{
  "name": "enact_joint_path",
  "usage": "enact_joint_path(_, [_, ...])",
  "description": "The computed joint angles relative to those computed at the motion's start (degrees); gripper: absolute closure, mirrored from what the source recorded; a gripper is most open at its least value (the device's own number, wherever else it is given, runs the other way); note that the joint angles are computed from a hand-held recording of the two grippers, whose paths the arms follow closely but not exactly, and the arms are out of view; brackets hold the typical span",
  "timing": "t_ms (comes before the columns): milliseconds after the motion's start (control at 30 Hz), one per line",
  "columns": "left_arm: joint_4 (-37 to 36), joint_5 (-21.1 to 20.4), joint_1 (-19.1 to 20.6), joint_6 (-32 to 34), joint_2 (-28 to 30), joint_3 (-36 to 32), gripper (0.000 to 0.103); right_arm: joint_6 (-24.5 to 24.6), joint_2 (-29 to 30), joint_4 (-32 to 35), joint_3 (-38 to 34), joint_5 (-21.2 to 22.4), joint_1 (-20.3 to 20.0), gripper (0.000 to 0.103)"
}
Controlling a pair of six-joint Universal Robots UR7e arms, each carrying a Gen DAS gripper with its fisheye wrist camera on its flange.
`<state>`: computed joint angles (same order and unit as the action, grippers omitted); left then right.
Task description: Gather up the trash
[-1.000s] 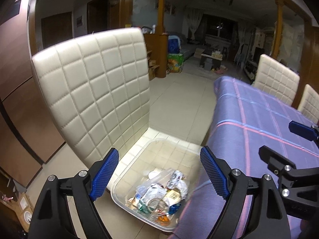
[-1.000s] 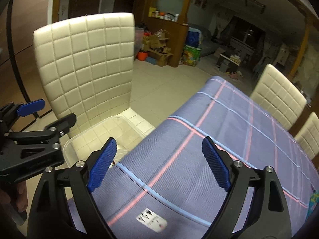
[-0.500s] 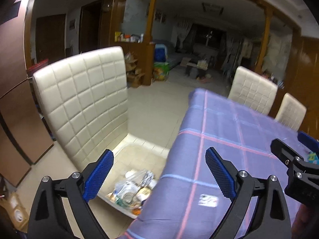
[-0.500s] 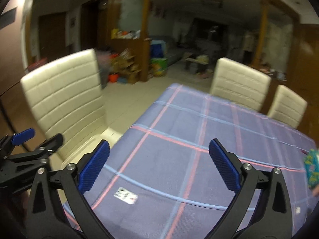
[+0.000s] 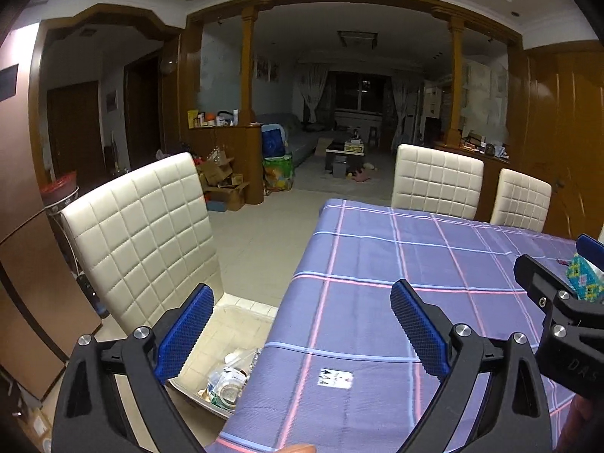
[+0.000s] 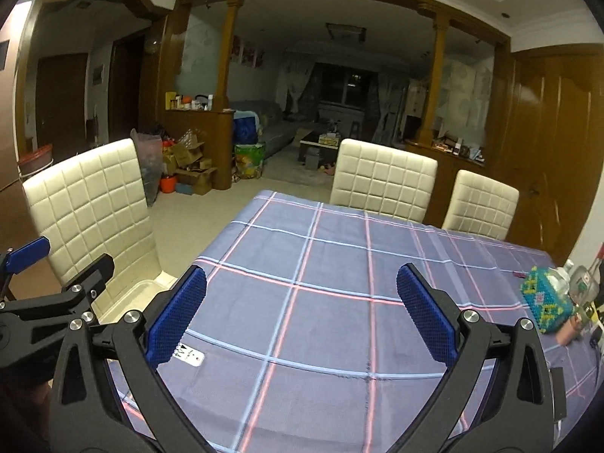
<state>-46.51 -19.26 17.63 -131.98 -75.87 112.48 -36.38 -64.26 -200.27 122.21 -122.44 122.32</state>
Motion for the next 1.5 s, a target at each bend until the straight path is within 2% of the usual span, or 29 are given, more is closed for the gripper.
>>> enact_joint_path(100, [-4.96, 0.91, -0.87, 4.39, 0.20, 0.42, 0.011, 0.22, -2.29, -0.42, 1.31, 0.70, -0.55, 0.004])
enact_joint_path(267, [-1.33, 2.10, -1.62, 2.41, 4.45, -3.14, 0.011, -0.36, -4.92, -4.61, 3.06, 1.32, -1.50, 0.004])
enact_joint_path(400, [0.93, 3.14, -1.97, 1.53, 7.50, -5.65, 0.011, 1.06, -7.82, -3.19, 3.67, 2.22, -3.17, 0.004])
enact_joint_path(600, [-5.78, 4.18, -1.65, 8.14, 9.25, -6.00, 0.011, 1.58, -9.91, -2.86, 4.02, 2.69, -5.21, 0.004])
enact_joint_path(733, [-5.56, 4.36, -1.68, 8.34, 10.85, -7.22, 0.011, 1.51, -11.06, -2.75, 4.34, 3.18, -6.03, 0.004])
enact_joint_path(1300, [-5.21, 4.32, -2.46, 9.81, 13.52, -8.83, 0.011, 2.02, -13.64, -3.15, 5.50, 4.24, -7.33, 0.004])
enact_joint_path(1500, [-10.47, 4.11, -2.42, 14.53, 12.92, -7.59, 0.011, 2.12, -14.09, -3.21, 5.66, 4.54, -7.56, 0.004])
